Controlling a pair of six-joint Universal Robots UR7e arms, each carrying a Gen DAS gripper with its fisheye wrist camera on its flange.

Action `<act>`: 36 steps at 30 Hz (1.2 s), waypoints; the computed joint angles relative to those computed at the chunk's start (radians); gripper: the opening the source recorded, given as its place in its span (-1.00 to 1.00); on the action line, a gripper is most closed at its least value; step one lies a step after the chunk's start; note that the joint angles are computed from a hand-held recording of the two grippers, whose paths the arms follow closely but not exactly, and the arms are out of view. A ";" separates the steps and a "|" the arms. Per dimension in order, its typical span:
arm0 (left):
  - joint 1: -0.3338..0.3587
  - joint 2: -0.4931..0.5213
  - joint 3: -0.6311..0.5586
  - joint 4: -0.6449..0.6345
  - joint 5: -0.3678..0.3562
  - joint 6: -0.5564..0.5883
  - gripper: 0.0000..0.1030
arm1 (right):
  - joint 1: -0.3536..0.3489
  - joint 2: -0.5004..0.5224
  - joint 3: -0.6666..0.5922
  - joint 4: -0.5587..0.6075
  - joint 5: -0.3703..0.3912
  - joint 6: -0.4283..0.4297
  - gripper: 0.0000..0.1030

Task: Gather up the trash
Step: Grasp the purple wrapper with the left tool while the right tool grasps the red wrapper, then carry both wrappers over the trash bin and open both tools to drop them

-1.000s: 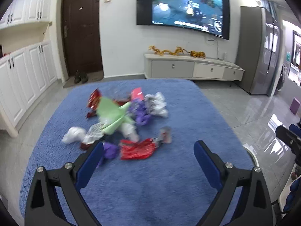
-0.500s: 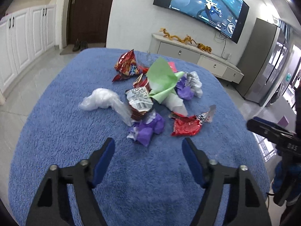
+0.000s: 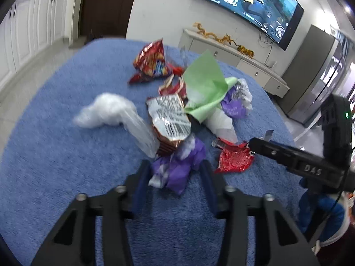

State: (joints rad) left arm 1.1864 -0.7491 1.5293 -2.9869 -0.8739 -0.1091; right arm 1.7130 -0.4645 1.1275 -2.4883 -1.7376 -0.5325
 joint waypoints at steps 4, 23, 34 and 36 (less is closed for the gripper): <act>-0.003 -0.005 0.021 -0.019 0.007 -0.017 -0.42 | -0.015 -0.040 0.050 -0.017 0.044 0.002 -0.36; -0.139 -0.060 0.159 -0.128 0.029 0.022 -0.43 | -0.068 -0.323 0.367 -0.285 0.159 0.027 -0.52; -0.211 0.131 -0.114 0.039 -0.124 0.141 -0.43 | -0.177 -0.479 0.470 -0.546 0.015 0.066 -0.52; -0.218 0.186 -0.194 0.095 -0.148 0.162 -0.43 | -0.199 -0.476 0.465 -0.589 -0.046 0.071 -0.52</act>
